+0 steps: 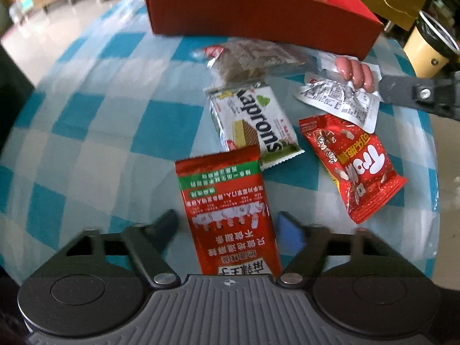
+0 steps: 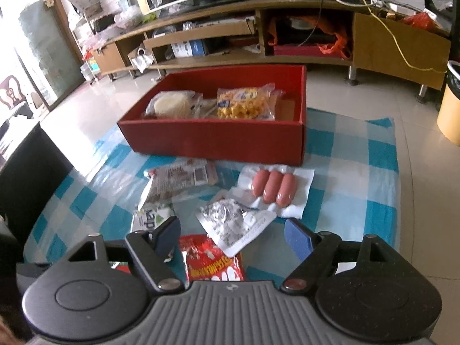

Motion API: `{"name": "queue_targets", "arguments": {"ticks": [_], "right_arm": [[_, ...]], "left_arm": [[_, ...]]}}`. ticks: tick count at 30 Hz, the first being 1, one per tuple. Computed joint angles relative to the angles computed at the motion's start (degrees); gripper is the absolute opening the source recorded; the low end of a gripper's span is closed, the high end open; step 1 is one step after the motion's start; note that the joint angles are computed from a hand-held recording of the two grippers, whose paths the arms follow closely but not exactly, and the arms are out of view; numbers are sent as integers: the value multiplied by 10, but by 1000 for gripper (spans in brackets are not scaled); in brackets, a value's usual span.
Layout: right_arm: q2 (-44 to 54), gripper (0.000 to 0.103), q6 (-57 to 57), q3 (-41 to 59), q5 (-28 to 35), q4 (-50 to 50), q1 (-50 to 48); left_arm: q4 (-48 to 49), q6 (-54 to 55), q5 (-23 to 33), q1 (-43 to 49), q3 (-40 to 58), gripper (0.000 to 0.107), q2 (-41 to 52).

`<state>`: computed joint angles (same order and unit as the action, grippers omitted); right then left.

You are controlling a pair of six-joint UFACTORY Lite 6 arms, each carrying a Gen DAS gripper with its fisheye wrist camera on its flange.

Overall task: Organize snacks
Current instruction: 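Grasp the red-green wafer pack with the left tool while the right tool grasps the red Trolli bag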

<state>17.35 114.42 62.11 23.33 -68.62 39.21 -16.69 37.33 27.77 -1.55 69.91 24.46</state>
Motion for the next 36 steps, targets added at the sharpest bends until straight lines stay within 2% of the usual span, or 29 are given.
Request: {"name": "queue_targets", "arguments": {"ticks": [8, 16, 18, 21, 25, 28, 31, 36], "right_arm": [[33, 80, -88, 11, -50, 84, -18], [127, 80, -269, 91, -57, 240, -19], [146, 83, -291, 106, -53, 256, -19], [153, 86, -272, 112, -46, 227, -13], [153, 103, -267, 103, -77, 226, -20], [160, 103, -292, 115, -70, 254, -22], [172, 103, -312, 131, -54, 261, -14], [216, 103, -368, 189, 16, 259, 18]], "left_arm": [[-34, 41, 49, 21, 40, 63, 22], [-33, 61, 40, 22, 34, 64, 21], [-32, 65, 39, 22, 32, 67, 21], [-27, 73, 22, 18, 15, 72, 12], [2, 57, -23, 11, -20, 88, -1], [-5, 67, -18, 18, -14, 92, 5], [18, 43, -19, 20, -2, 103, 22], [2, 66, -29, 23, -11, 103, 17]]}}
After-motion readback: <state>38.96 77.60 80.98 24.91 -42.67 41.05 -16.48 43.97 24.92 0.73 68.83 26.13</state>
